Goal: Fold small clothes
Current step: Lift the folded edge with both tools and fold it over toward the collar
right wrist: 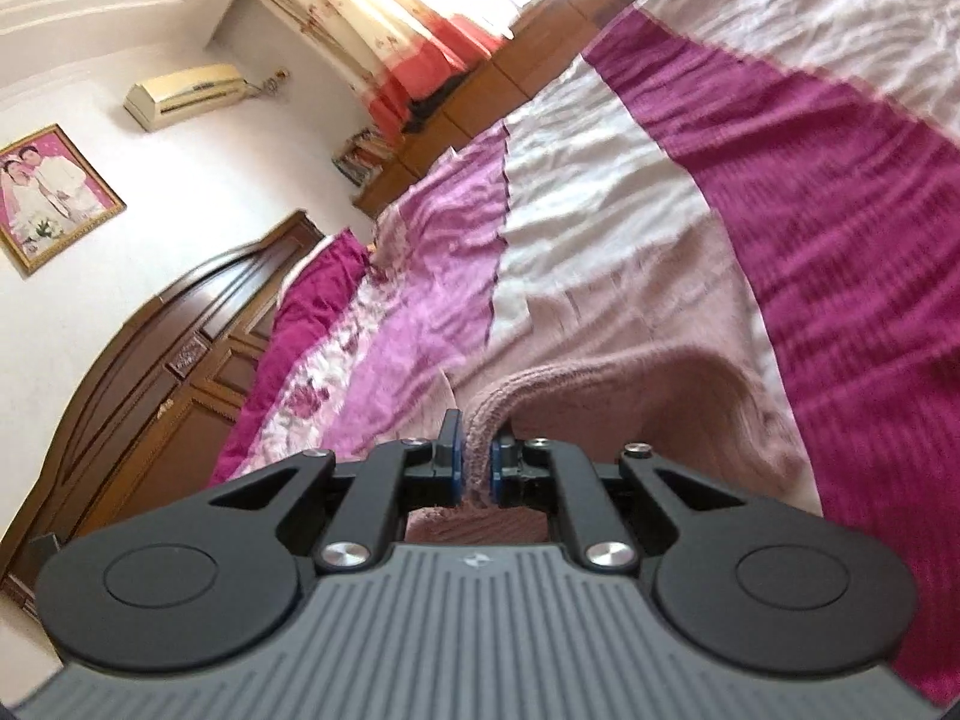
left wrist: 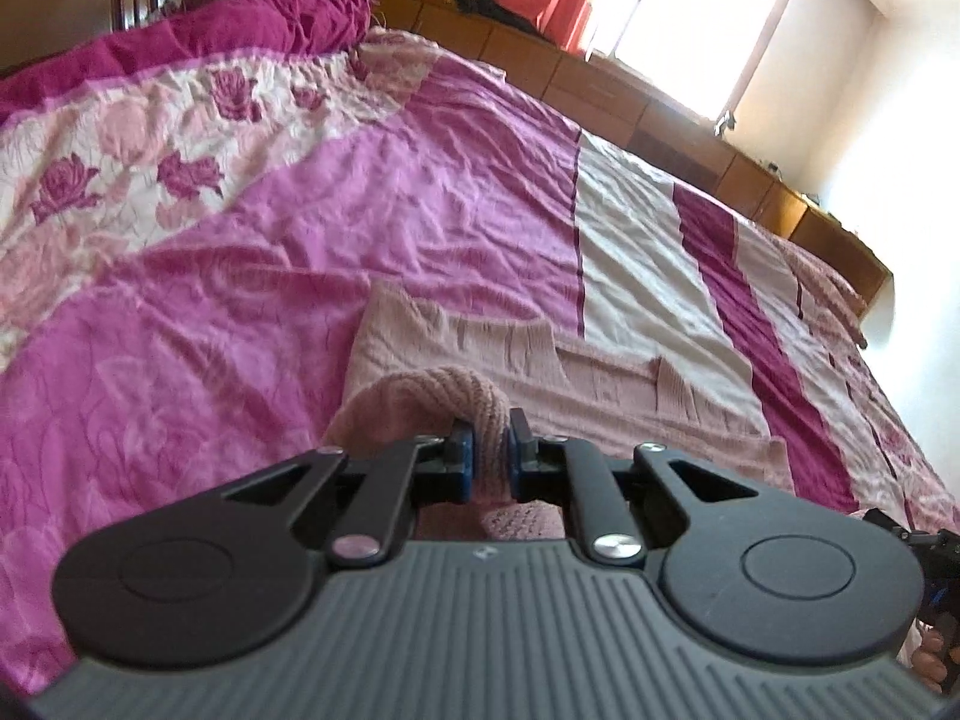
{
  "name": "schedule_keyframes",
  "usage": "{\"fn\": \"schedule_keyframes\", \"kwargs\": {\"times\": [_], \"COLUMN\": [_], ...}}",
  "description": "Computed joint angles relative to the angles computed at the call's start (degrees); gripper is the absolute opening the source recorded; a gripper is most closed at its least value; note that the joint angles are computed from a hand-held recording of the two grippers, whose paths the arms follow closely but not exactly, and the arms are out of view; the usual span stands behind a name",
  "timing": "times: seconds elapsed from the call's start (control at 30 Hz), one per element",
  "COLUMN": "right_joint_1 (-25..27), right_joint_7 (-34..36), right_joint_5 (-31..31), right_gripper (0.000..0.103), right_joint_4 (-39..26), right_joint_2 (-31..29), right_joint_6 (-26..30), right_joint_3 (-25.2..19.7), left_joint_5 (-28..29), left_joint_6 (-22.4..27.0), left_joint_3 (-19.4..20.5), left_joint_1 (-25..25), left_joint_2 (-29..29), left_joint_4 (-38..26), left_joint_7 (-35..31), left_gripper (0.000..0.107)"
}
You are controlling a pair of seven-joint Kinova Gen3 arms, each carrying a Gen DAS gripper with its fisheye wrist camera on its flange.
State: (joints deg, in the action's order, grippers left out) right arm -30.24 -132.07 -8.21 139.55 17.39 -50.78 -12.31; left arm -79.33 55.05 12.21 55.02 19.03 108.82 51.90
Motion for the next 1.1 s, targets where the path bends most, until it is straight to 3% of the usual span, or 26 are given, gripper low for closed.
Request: {"fn": "schedule_keyframes", "kwargs": {"times": [0.2, 0.63, 0.87, 1.1], "right_joint_1": [-0.5, 0.5, -2.5, -6.0], "right_joint_7": [5.3, 14.8, 23.3, 30.3], "right_joint_5": [-2.3, -7.3, -16.1, -24.5], "right_gripper": [0.008, 0.008, 0.008, 0.008], "right_joint_4": [-3.2, -15.9, -25.2, -31.5], "right_joint_2": [-0.5, 1.8, 8.0, 14.2], "right_joint_6": [0.8, 8.6, 16.0, 21.7], "right_joint_3": [1.6, 4.0, 7.7, 12.2], "left_joint_5": [-1.1, 0.8, 8.2, 16.2], "left_joint_6": [1.2, -0.1, -4.3, -3.4], "left_joint_3": [-0.5, -4.4, -7.3, -10.2], "left_joint_1": [-0.7, -4.4, -7.7, -7.9], "left_joint_2": [0.2, 3.7, 9.2, 15.3], "left_joint_4": [-1.5, -10.1, -16.6, -23.3], "left_joint_7": [-1.6, -14.9, -24.7, -35.5], "left_gripper": [0.012, 0.012, 0.012, 0.012]}}
